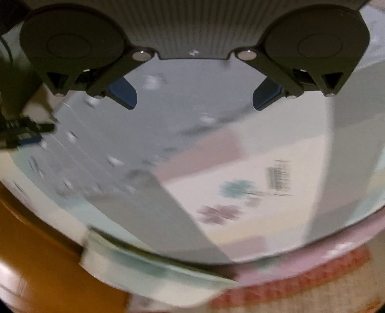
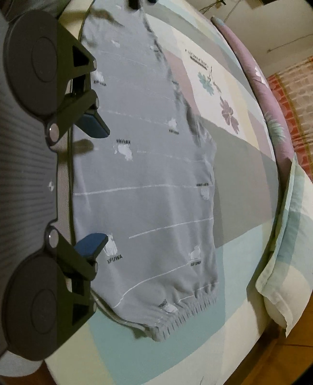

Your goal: Fold clothes

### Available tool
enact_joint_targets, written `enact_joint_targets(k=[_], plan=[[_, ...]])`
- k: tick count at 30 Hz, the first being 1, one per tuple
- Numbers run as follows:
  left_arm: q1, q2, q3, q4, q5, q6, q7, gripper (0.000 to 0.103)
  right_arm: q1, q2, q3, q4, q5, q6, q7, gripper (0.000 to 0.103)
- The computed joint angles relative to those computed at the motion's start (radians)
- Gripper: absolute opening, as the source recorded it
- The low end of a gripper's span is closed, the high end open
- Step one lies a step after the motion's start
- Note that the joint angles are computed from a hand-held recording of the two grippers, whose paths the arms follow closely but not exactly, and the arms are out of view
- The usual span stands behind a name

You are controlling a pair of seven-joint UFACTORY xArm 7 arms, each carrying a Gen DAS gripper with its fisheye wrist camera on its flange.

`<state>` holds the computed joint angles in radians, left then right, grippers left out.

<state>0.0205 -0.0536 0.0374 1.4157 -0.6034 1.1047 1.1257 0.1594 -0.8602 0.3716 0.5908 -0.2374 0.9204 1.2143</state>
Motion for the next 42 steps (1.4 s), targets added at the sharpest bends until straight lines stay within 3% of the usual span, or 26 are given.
enact_joint_targets(k=[7, 12, 16, 21, 28, 39, 42], plan=[[0.162, 0.243, 0.054, 0.352, 0.024, 0.003, -0.119, 0.102, -0.01, 0.073, 0.026, 0.084, -0.04, -0.036, -0.018, 0.09], [0.314, 0.463, 0.049, 0.637, -0.025, 0.142, -0.32, 0.102, -0.017, 0.159, 0.034, 0.147, -0.058, -0.103, -0.011, 0.091], [0.424, 0.585, 0.01, 0.744, -0.097, 0.211, -0.489, 0.102, -0.017, 0.235, 0.04, 0.205, -0.079, -0.119, -0.014, 0.092], [0.51, 0.658, -0.049, 0.76, -0.136, 0.253, -0.653, 0.102, 0.0, 0.311, 0.039, 0.273, -0.112, -0.113, -0.028, 0.092], [0.59, 0.743, -0.137, 0.788, -0.183, 0.289, -0.805, 0.102, 0.029, 0.398, 0.031, 0.349, -0.156, -0.087, -0.034, 0.093], [0.593, 0.727, -0.168, 0.729, -0.225, 0.265, -0.78, 0.102, 0.078, 0.463, 0.0, 0.39, -0.195, -0.071, -0.019, 0.094], [0.596, 0.689, -0.165, 0.655, -0.261, 0.215, -0.751, 0.102, 0.088, 0.471, -0.007, 0.391, -0.198, -0.073, -0.021, 0.094]])
